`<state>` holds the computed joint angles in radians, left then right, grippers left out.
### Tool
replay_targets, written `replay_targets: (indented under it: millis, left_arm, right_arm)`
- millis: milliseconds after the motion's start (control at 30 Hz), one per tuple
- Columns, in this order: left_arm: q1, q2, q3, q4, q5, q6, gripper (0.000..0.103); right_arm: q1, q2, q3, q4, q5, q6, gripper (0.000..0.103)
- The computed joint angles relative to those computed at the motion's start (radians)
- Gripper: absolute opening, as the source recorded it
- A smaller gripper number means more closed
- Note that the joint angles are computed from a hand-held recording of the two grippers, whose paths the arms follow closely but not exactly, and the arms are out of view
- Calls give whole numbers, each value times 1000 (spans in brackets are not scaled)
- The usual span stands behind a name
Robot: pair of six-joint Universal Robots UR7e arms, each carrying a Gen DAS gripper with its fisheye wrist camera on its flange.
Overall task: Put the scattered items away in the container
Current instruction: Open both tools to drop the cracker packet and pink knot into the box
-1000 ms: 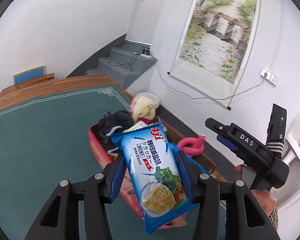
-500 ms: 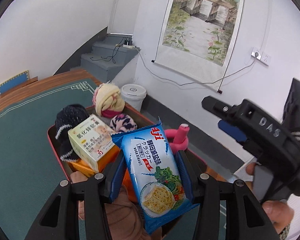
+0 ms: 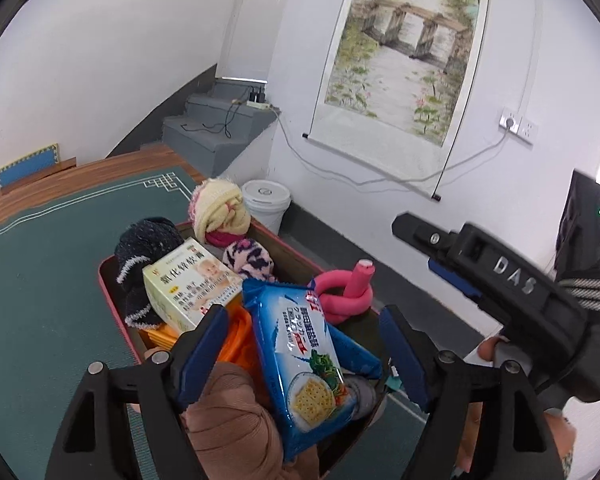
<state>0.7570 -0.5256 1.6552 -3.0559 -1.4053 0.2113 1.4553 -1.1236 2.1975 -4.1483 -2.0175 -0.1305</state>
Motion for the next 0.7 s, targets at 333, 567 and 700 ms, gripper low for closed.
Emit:
replay_targets:
  millis: [333,567,700]
  left_arm:
    - [-5,-109,128,-128,121,-27,79]
    - [0,-189,293,-223,285,-5,82]
    - [23,-232,364,-213,302,-49,94]
  right_arm:
    - [25,29,-16,-4,-38,-46,77]
    - [58,79,-41,3,-78,-133,80]
    - [81,122,-61,-3,-132,-190,81]
